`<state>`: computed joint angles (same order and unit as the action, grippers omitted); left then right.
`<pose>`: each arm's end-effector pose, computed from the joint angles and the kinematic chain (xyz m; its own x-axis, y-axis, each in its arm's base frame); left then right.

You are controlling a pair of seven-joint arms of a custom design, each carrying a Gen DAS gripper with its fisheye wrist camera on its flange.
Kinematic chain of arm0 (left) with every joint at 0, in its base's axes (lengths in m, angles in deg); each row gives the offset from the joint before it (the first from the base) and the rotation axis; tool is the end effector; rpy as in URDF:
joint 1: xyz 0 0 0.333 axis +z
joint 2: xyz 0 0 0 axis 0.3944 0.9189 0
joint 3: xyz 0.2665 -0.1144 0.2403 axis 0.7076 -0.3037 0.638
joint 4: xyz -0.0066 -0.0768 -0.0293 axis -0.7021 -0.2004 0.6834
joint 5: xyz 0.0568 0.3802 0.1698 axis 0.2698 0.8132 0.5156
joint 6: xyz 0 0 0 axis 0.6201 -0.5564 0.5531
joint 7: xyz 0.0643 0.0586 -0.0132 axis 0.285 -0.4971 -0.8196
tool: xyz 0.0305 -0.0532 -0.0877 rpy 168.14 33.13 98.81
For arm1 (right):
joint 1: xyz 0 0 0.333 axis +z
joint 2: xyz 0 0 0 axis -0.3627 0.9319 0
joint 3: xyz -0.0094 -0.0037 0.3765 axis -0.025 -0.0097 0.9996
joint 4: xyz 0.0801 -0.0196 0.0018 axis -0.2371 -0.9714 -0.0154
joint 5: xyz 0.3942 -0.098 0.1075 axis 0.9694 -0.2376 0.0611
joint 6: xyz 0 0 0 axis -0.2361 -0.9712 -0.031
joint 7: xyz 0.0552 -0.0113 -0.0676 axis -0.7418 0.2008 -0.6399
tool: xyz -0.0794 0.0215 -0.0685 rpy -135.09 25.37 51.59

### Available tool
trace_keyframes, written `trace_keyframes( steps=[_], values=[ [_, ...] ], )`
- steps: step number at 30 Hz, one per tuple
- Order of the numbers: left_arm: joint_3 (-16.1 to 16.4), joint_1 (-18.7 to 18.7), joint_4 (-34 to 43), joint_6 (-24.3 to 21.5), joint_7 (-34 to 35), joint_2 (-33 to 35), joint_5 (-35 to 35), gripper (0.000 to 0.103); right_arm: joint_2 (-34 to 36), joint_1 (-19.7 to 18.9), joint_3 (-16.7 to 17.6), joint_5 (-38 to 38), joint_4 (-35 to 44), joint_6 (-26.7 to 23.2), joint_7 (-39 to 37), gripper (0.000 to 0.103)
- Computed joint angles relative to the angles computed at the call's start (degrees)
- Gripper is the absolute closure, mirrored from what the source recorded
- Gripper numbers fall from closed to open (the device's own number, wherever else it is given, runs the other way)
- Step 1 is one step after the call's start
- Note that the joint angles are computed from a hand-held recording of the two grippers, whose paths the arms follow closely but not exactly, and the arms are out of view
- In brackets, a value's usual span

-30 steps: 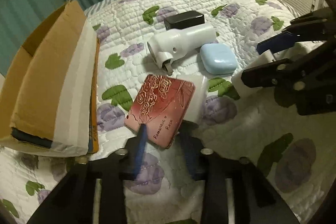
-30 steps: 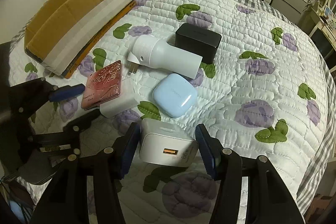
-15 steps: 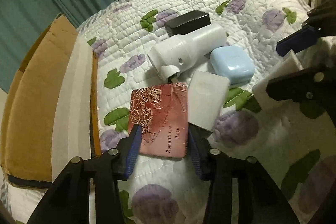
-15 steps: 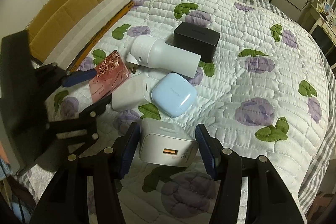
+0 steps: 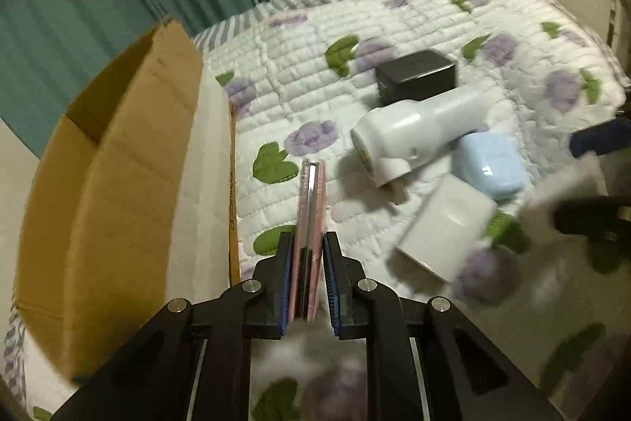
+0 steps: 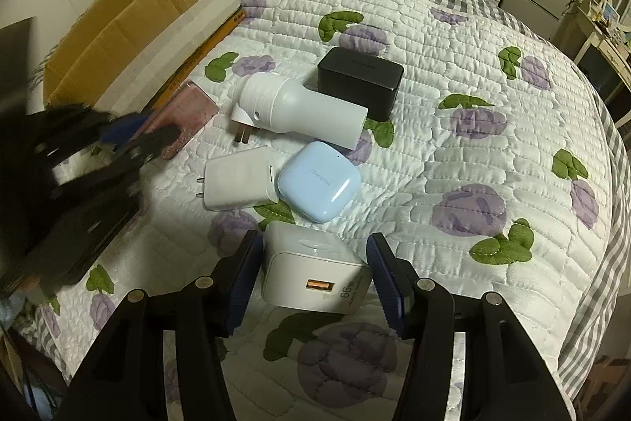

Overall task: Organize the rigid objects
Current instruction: 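Grasp the red Romantic Rose card case edge-on with the left gripper, then carry the card case and charger over the box and release the card case from the left gripper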

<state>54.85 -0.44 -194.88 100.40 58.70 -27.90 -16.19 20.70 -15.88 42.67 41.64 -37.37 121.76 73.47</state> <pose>0.5269 -0.3215 0.2611 0.0906 -0.9459 -0.3115 -0.8336 0.0991 -0.5434 0.6021 0.1081 0.2863 0.7130 -0.6968 -0.0780 -0.6556 -0.6230 -0.4267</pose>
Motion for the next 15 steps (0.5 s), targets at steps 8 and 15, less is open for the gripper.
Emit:
trace_keyframes(
  steps=[8, 15],
  values=[
    [-0.53, 0.91, -2.48, 7.75, -2.42, -2.93, 2.39, 0.093, -1.07, -1.31, 1.67, 5.20, -0.98, 3.65, -3.41, 0.050],
    [-1.35, 2.03, -5.86, 13.77, -5.64, -9.91, 6.35, 0.093, -5.33, -1.18, 3.31, 14.51, -3.90, 10.99, -8.53, 0.051]
  ],
)
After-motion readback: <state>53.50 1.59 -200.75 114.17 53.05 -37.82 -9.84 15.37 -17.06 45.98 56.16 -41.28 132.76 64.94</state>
